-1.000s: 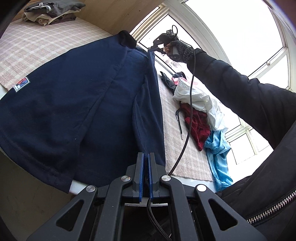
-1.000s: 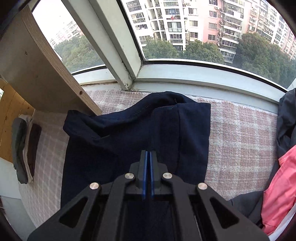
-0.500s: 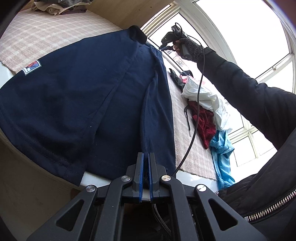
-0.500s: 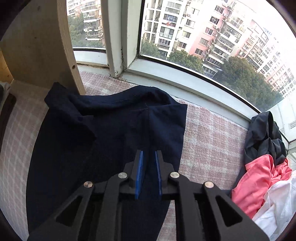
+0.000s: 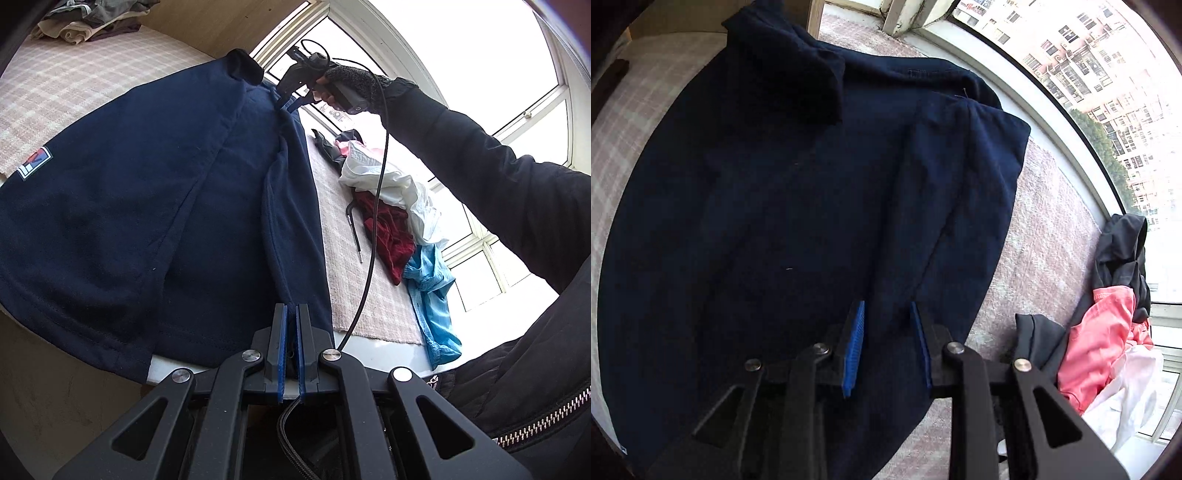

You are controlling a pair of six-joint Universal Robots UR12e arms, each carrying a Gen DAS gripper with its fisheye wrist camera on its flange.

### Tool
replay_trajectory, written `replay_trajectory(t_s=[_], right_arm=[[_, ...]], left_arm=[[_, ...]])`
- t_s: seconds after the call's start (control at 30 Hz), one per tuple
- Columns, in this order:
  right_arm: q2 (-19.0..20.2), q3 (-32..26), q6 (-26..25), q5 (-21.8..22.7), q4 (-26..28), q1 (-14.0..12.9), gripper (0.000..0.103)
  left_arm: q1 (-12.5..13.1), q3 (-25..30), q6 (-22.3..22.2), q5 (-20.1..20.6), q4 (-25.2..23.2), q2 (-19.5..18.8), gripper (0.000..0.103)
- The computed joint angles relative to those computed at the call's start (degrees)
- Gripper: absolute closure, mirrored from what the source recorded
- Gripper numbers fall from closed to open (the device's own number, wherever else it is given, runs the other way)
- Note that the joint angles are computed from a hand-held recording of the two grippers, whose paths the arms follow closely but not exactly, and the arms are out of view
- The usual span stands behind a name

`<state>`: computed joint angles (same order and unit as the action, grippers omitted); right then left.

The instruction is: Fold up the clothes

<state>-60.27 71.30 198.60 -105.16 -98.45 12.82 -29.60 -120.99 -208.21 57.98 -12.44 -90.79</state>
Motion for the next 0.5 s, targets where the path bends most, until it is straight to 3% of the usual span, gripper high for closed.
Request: replay_trajectory(t_s=[0.03,0.07,0.1,0.4,0.5], right_arm=[[-0.22,0.41,-0.14,0.09,-0.46,-0.07,0.081],[-0.46,0.82,-0.51,0.26,-0.91,-0.14,0.093],[-0.67,1.1,-0.67,0.18,-1.11,-0.19,0.097],[-5.65,5.64,1.29,5.37,-9.73,-1.83,0.097],[-5.73,5.58,1.37,5.27,-9.07,-1.68,0.097]], left_arm=[[0.05,0.0,0.2,-0.07,0.19,0.03,0.099],[0.11,0.0,0.4,-0.14,0.39,0.07,0.099],[0.13,-0.06,0.53,-0.15,0.74,0.12,0.099],[0.5,-1.44,0.61,0.75,5.46,1.59,0.103],[0.92,-1.91,0.38,1.12,4.31,1.97,0.103]])
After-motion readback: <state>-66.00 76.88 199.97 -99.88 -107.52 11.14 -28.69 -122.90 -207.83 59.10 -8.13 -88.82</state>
